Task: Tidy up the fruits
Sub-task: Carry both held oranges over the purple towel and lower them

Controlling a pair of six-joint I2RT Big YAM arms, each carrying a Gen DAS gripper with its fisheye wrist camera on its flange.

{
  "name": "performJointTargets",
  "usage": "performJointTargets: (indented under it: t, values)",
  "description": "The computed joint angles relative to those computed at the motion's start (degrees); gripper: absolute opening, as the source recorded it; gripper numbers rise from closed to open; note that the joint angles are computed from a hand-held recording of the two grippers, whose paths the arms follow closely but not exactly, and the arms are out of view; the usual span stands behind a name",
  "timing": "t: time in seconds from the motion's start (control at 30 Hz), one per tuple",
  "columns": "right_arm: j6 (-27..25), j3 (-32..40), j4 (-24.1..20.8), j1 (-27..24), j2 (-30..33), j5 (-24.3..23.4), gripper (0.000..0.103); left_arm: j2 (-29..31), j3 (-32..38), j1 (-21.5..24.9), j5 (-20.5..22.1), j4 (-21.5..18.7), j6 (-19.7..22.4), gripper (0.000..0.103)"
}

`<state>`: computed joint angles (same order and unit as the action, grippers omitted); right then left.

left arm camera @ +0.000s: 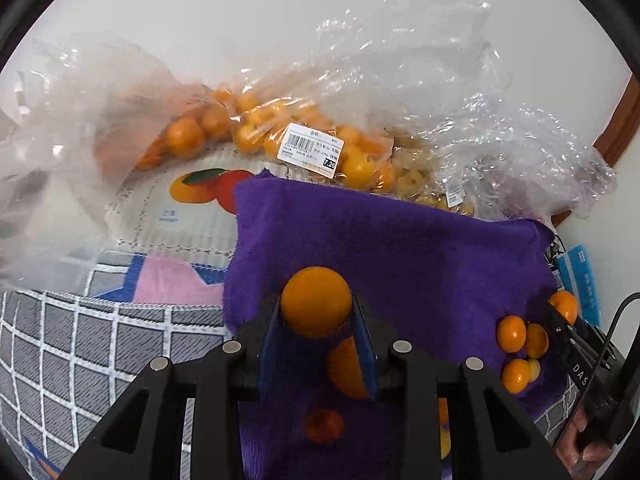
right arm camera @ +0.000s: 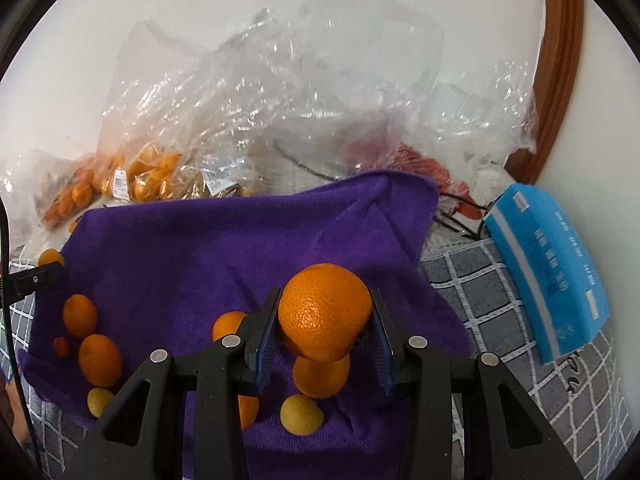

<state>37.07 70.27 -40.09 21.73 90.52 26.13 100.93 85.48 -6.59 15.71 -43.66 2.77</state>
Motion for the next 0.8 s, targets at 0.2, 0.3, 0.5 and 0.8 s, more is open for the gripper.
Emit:
performJointTargets:
  t: [0.2, 0.3, 0.5, 0.8]
  values:
    - [-0.2, 0.2, 0.6, -0.2, 1.6, 0.1, 0.041, 1.7, 1.5, -0.5, -0.7, -0.5, 0.3, 0.033]
    - [-0.1, -0.2, 1.2, -0.3, 1.3, -0.1, 0.041, 2.3, 2.4, -0.8, -0.5, -1.2, 0.5, 0.033]
    - [0.0, -0.6, 1.9, -0.5, 1.1, -0.3, 0.041, 3.4, 3.2, -1.2, -0.7, -1.9, 0.7, 0.033]
    - [-0.6, -0.3, 1.9, -0.1, 1.6, -0.2, 0.041, 4.2, 3.8, -1.2, -0.5, -2.6, 0.5, 0.033]
